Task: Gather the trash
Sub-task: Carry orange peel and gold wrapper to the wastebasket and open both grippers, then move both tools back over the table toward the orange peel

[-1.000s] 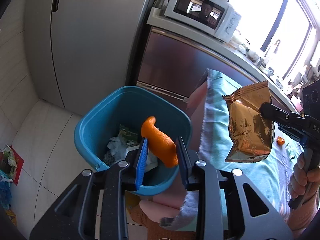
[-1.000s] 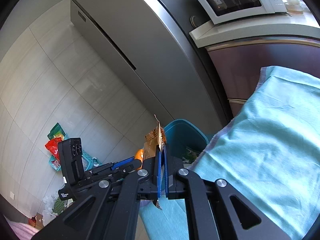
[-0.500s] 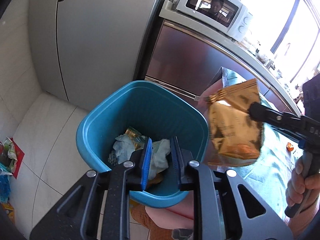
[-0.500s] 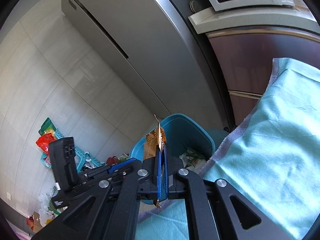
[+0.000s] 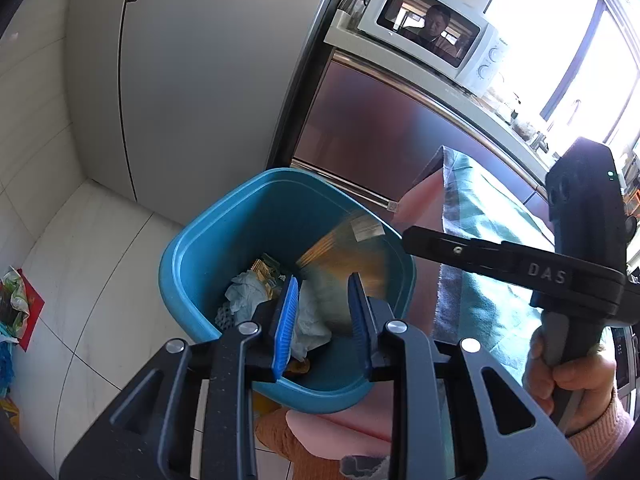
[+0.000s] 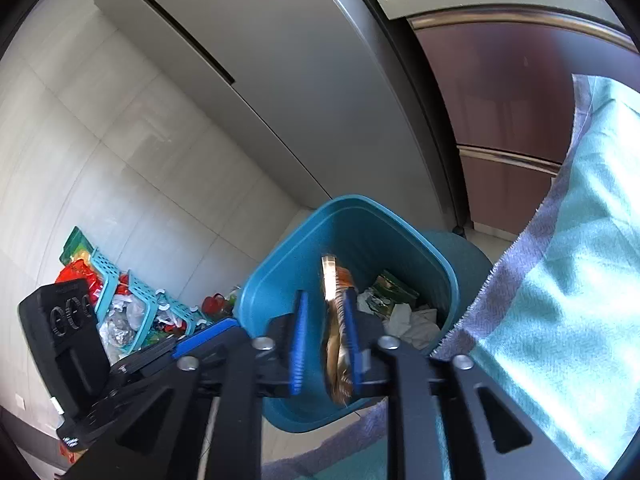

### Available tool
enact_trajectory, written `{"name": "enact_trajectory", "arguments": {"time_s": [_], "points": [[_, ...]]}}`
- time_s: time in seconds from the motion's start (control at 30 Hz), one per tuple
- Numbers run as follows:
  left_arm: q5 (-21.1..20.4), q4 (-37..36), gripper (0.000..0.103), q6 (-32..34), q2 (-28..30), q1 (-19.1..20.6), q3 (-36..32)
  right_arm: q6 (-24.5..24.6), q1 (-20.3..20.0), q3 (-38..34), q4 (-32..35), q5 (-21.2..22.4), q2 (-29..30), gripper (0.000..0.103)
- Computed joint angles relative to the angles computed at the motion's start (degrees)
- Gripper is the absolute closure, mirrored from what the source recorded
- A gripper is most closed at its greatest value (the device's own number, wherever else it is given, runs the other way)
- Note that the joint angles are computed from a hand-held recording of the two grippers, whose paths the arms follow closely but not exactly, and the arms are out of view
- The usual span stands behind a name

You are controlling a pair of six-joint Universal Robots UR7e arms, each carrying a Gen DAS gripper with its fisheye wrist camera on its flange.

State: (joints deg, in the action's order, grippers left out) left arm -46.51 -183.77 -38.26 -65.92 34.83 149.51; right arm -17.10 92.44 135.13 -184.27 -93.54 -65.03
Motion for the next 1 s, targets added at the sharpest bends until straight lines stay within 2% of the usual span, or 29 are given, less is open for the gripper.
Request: {"name": "enact_trajectory", "arguments": {"time_s": [0.2,0.3,0.4,0.47,0.57,0.7,0.87,1.0], "points": [[-0.80,-1.07,0.076,0.16,0.20,-0.19,0.42,-0.42,-1.10,1.51,0.37,1.09,-2.37,0.083],[-1.48,-2.38,0.071,0.82,1.08,-0.71,0.31,-1.96,-2.38,2.97,1.18,2.75,-4.88,0.083],[-2.42,-3.92,0.065,1.80,2.11,-1.76,0.21,-3.96,-3.38,5.38,1.15,3.59,-8.47,0.081],[-3.61,-5.98,0.061,3.06,3.36,-2.53,0.07,-5.32,-3.93,7.22,0.96,4.11,-11.25,0.075],[-5.92,-8.09,0.056,4.71,5.60,-4.11,-0.61,-7.73,-5.91,10.92,0.36,4.91,-16.87,0.072],[-9.82,-10.57,0.051,7.10,9.61,-6.29,-2.54,-10.77,-10.94,15.80,1.32,7.24,-26.95,0.071],[-14.99,-11.01,0.049,10.28,15.76,-8.27,-7.10,-14.98,-21.21,21.28,6.57,11.38,-43.40,0.071],[-18.34,-9.82,0.049,12.51,21.20,-9.95,-12.09,-19.48,-33.64,23.94,16.11,17.07,-60.13,0.071]]}}
